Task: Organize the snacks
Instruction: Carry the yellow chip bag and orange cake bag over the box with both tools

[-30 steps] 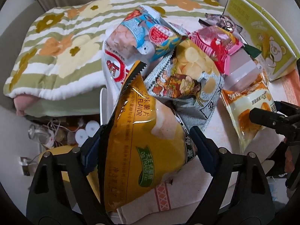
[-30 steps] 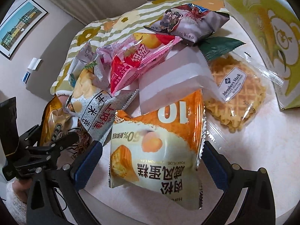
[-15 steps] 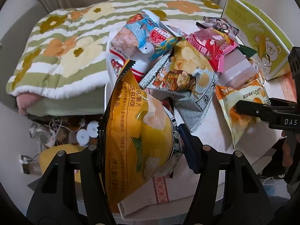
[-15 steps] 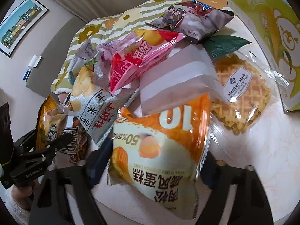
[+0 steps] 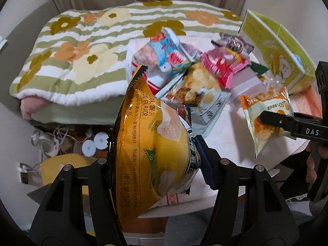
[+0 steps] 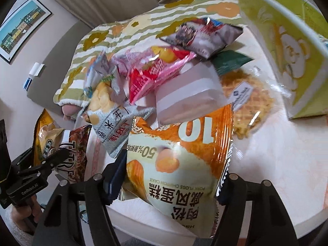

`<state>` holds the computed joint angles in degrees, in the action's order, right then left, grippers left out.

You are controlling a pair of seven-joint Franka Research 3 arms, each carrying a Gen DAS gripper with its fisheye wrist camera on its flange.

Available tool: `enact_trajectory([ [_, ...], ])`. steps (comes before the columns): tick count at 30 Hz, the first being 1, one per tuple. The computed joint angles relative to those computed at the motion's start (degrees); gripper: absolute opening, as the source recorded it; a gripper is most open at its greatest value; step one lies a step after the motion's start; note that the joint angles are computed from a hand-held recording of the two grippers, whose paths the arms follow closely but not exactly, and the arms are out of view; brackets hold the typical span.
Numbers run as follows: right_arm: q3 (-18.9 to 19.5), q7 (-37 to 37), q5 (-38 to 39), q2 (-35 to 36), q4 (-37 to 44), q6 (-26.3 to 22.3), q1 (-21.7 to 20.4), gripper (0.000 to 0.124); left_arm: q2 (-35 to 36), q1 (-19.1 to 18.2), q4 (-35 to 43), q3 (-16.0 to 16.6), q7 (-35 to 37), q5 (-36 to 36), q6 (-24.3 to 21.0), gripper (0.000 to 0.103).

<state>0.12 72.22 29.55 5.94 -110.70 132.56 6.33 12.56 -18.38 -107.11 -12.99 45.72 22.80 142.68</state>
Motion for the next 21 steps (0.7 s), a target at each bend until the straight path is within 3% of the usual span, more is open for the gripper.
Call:
enact_trajectory([
  [10,-0.8,2.9,-3.5,-5.6,0.2,3.7,0.0,0.066,-0.5,0.4,5.5,0.0,2.9,0.2,2.9,0.057],
  [17,-1.9,0.3,-2.0,-3.5,6.9,4.5,-1.7,0.066,7.5,-2.9,21.1,0.8,5.1,4.1,0.4,0.057],
  [21,-2.7,-3.6,0.3,-1.1,11.6,3.0,-3.9,0.066,15.9,-6.9,35.7,1.8,7.6,5.3,-4.4,0.057],
])
